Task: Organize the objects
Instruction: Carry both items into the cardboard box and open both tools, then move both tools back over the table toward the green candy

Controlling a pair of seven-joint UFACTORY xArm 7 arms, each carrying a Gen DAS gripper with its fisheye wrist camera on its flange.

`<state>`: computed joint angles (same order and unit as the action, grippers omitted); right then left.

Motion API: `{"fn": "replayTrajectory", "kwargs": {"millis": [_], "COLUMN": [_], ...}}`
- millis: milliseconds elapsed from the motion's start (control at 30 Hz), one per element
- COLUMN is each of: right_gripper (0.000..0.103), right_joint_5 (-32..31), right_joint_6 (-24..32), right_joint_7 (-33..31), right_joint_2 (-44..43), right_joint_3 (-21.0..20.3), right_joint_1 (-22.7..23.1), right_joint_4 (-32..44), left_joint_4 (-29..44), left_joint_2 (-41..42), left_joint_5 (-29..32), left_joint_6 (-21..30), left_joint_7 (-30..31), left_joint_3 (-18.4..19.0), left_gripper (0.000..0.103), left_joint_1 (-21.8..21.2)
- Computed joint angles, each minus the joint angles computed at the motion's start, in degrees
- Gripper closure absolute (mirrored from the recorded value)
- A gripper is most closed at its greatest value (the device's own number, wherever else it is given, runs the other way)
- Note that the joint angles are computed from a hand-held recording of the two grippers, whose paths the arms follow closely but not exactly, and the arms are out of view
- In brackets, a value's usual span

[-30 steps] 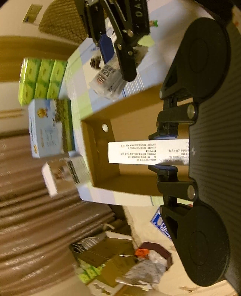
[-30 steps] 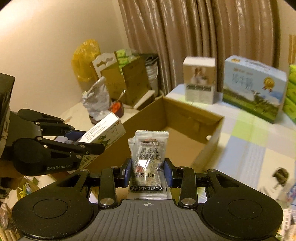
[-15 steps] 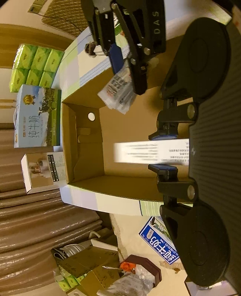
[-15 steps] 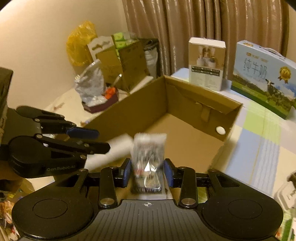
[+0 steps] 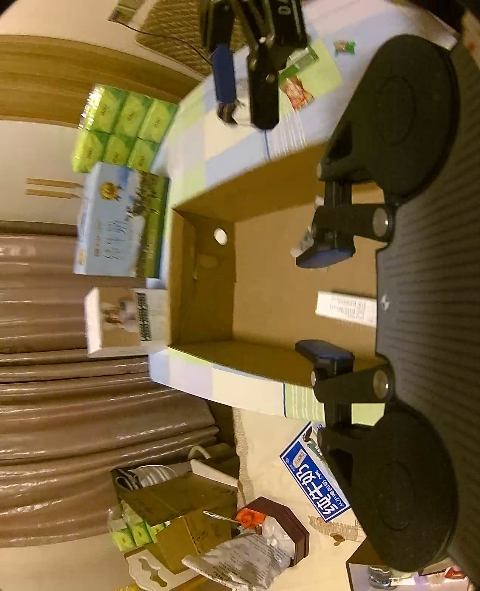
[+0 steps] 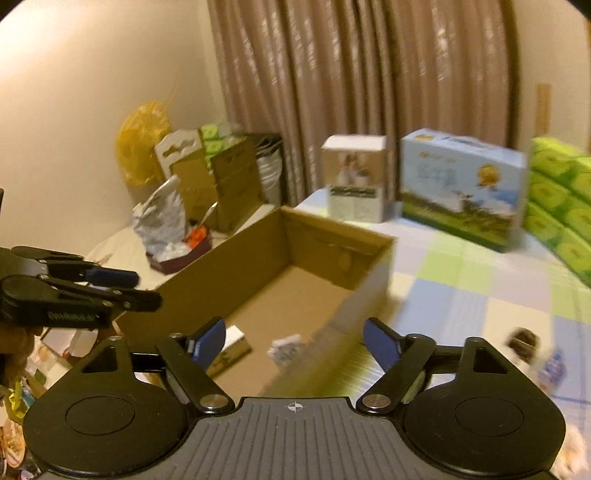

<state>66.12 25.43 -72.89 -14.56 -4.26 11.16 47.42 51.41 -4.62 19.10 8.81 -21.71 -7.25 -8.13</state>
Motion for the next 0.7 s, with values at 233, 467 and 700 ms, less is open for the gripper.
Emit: {"fn": "replayTrajectory", "kwargs": {"millis": [233, 467, 700], "right_gripper": [0.004, 0.002, 0.002], "right_joint_5": [-4.5, -17.9, -24.8], "right_joint_6": [-2.7, -1.3, -3.0], "right_joint_7": [3.8, 11.6, 14.3], "right_joint_2": [-15.7, -24.8, -27.4], "right_joint_3": [-4.8, -10.7, -19.2], "right_joint_1": [-3.3, -11.1, -13.5], "right_joint_4": [-13.5, -21.7, -23.2], "left_joint_4": [-4.6, -7.1, -5.1], "left_joint_2": [-8.8, -13.1, -10.0], "left_joint_5": [4.2, 3.2, 8.9], "left_joint_6": [1.1, 1.1, 1.6], "left_joint_7": [-9.3, -15.6, -26.4], "left_joint_3": [-5.9, -12.1, -20.5], "left_gripper": [0.038, 0.01, 0.001], "left_joint_1": [0.9, -1.0, 0.0]}}
